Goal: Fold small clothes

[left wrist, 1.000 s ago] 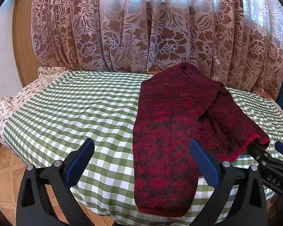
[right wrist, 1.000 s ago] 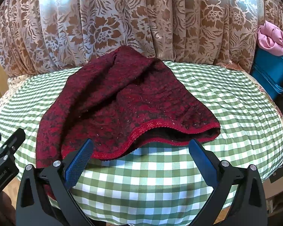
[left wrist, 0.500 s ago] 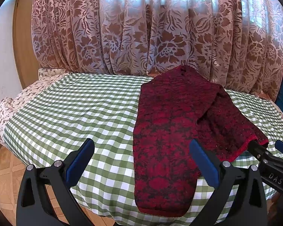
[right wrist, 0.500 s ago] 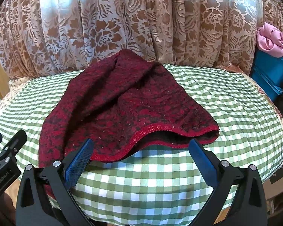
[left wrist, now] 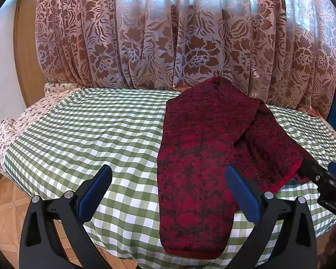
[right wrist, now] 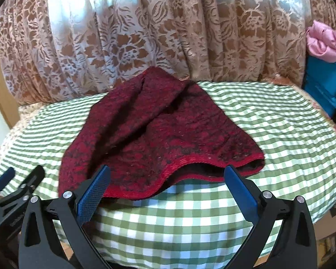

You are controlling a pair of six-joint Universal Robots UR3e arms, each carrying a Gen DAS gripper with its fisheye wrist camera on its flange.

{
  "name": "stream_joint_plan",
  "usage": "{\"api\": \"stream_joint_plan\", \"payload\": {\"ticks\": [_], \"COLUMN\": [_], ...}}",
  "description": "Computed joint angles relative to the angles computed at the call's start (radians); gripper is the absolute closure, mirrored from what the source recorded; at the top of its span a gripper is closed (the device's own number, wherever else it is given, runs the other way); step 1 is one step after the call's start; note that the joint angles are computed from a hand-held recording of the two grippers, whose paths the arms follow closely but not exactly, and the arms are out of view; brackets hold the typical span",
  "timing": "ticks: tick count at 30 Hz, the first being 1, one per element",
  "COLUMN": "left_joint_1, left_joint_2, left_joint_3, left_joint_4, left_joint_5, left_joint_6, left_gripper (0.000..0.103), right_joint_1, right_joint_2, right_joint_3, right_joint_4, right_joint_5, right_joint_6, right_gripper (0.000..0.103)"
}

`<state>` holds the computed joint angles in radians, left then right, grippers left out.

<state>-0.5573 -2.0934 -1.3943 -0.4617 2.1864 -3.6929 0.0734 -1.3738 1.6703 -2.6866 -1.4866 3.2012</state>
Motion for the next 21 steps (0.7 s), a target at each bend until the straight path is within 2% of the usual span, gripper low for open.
{"api": "stream_joint_plan", "payload": {"ticks": [5, 21], "left_joint_1": [0.002, 0.017], "left_joint_2": [-0.014, -0.047], "left_joint_3": [0.026, 0.086], "left_joint_4": [-0.017, -0.059], "left_joint_5": [-0.003, -0.044], "left_joint_6": [0.011, 0.070], "left_gripper": [0.002, 0.002], "right_joint_1": [-0.028, -0.099], "right_joint_2": [-0.008, 0.002], "right_joint_3": [0.000, -0.043], "right_joint_4": [0.023, 0.030], "right_joint_5": [0.086, 0.156], "right_joint_6": [-0.015, 0.008], "right_gripper": [0.003, 0.003]}}
